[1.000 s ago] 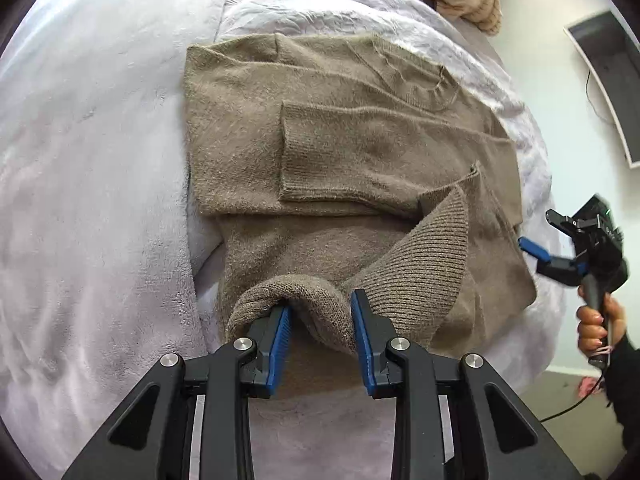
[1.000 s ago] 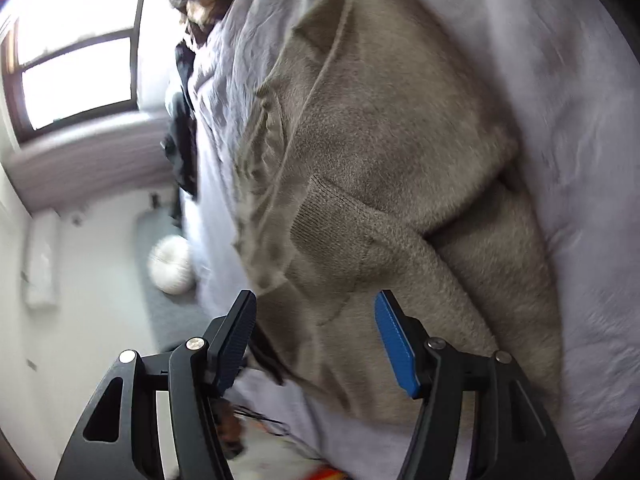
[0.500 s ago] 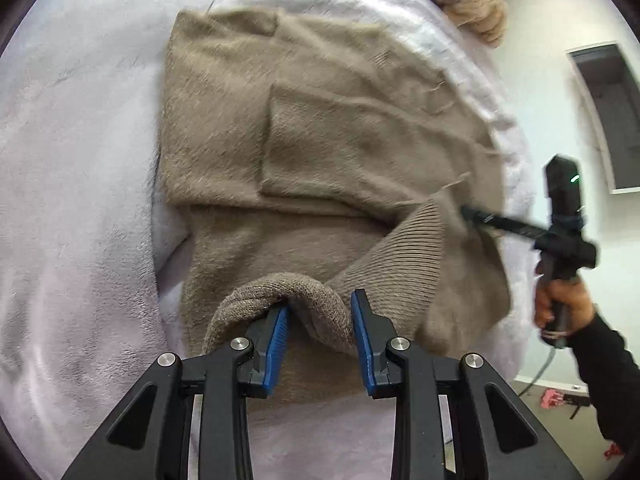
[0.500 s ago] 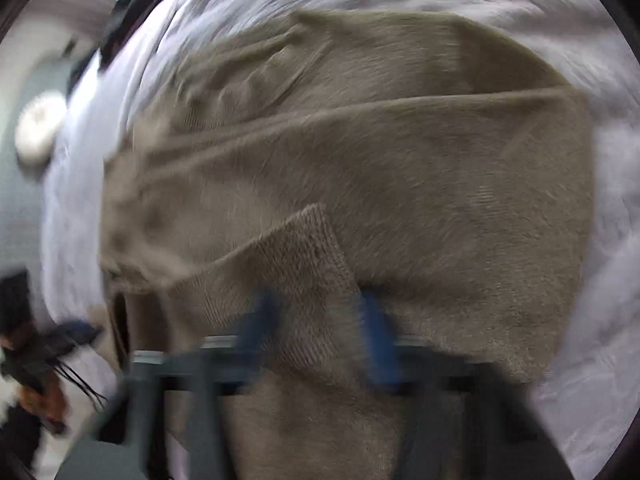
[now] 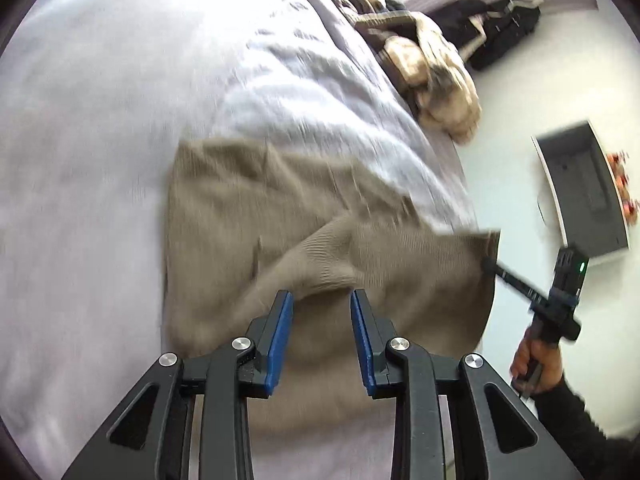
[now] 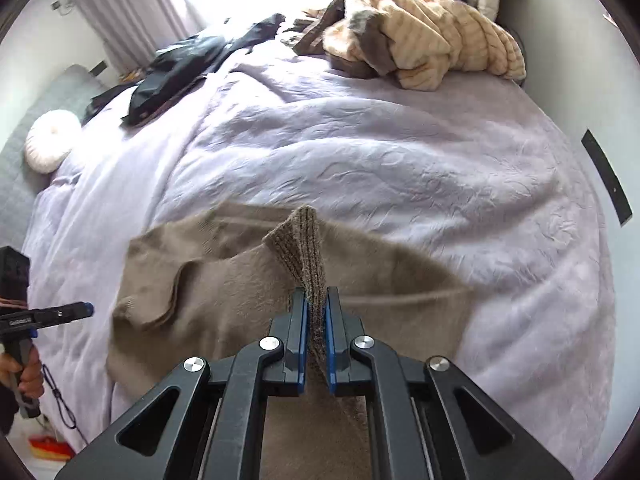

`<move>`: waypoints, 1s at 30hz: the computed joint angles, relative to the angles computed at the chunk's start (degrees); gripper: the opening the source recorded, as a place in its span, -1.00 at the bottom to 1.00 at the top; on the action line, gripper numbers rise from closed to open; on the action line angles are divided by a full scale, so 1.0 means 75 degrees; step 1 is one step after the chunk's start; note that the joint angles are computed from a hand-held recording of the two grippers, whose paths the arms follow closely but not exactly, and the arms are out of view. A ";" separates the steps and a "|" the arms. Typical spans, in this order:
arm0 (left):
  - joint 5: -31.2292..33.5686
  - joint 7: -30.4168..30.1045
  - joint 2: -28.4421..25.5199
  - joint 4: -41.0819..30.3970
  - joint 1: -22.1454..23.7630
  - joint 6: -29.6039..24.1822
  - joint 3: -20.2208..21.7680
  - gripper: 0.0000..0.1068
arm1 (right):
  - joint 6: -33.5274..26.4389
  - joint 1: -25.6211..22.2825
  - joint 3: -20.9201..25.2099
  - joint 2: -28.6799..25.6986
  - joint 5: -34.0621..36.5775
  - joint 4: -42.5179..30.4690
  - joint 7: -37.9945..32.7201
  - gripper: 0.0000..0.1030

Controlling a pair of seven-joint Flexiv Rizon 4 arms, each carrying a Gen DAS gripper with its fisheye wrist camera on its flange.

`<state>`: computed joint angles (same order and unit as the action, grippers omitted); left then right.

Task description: Fold small clothes

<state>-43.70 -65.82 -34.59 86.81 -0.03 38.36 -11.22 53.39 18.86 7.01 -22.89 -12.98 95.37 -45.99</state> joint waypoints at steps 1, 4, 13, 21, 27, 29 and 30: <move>0.0125 -0.0127 -0.0204 -0.0257 -0.0086 0.0125 0.0046 -0.41 | -0.0063 -0.0024 -0.0056 -0.0242 0.0002 -0.0189 -0.0028 -0.84; 0.1120 -0.0867 -0.0796 -0.1182 -0.0452 0.0189 0.0408 -0.41 | -0.0331 -0.0083 -0.0148 -0.0811 0.0000 -0.0498 -0.0140 -0.84; 0.3015 0.0508 -0.0146 -0.0553 -0.0843 0.1121 0.0487 0.92 | 0.0159 -0.0539 0.0176 -0.1124 0.1161 -0.0299 -0.0060 -0.84; 0.5722 0.1190 -0.0609 -0.0988 -0.2130 0.1511 0.1351 0.61 | 0.0104 -0.0516 0.0149 -0.1166 0.1292 -0.0355 -0.0148 -0.84; 0.4635 0.0022 -0.1000 -0.1576 -0.1509 0.1046 0.0972 -0.63 | 0.0378 -0.0336 -0.0017 -0.0988 0.0994 -0.0145 0.0097 -0.84; 0.4062 -0.0062 -0.0812 -0.1289 -0.1179 0.1382 0.0707 -0.84 | 0.0584 -0.0160 -0.0167 -0.0689 0.0644 0.0164 0.0321 -0.84; 0.3904 -0.0139 -0.0727 -0.1198 -0.1110 0.1504 0.0679 -0.87 | 0.0766 -0.0064 -0.0248 -0.0498 0.0429 0.0361 0.0467 -0.84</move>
